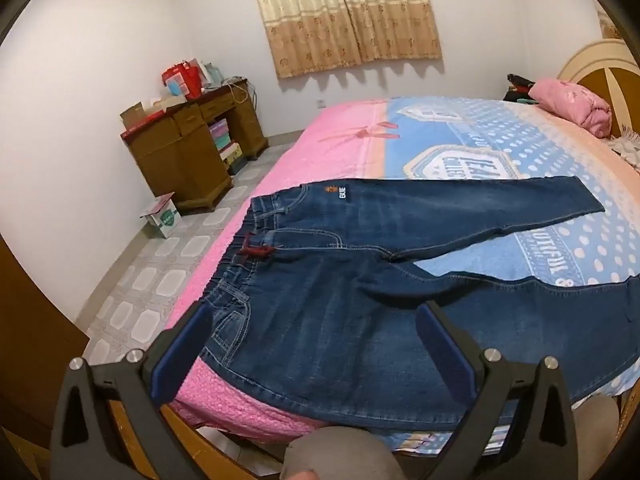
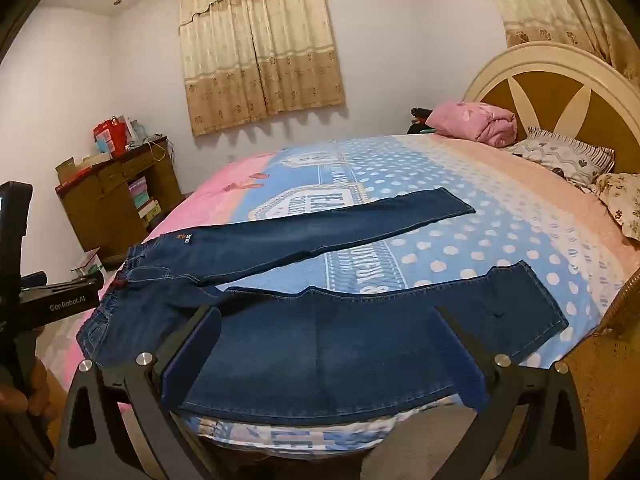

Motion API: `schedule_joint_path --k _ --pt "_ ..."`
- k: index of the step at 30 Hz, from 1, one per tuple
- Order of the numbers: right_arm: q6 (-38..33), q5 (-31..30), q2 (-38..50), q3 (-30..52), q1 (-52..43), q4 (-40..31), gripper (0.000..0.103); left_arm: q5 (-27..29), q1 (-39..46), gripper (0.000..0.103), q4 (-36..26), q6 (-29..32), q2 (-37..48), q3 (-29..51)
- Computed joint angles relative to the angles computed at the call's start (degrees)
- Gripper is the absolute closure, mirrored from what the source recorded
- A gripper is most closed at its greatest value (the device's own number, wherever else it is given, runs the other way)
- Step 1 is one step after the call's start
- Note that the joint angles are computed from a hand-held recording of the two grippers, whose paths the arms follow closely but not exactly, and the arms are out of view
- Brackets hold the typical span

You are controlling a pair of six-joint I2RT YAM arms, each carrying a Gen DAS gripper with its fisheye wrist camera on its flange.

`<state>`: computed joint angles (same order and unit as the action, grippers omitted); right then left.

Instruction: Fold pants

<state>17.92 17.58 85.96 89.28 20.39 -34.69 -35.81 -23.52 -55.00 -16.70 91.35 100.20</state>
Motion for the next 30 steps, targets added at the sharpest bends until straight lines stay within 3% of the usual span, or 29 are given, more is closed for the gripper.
schedule_joint_path --k 5,6,8,12,30 --pt "7.7 2.0 0.2 0.4 1.8 0.1 0.001 4.7 1.5 0.0 -2.1 -1.7 -1.7 -0.8" --pt "8.0 -1.8 0.5 1.1 -0.9 -0.9 0.001 5.0 1.8 0.0 -4.1 -1.1 0.5 2.1" --pt "9.0 -3.4 0.7 1.2 -2.4 -1.3 0.001 3.8 1.1 0.0 -4.3 -1.6 1.1 2.0" --pt "9.7 -5.4 -1.3 -2.3 -4.1 -0.5 0.001 3.7 0.3 0.0 -4.8 -2.3 1.9 2.9" --pt "10.0 -4.6 -1.9 -2.6 -4.3 -0.8 0.001 4.3 1.0 0.0 -4.8 -3.5 0.6 1.5"
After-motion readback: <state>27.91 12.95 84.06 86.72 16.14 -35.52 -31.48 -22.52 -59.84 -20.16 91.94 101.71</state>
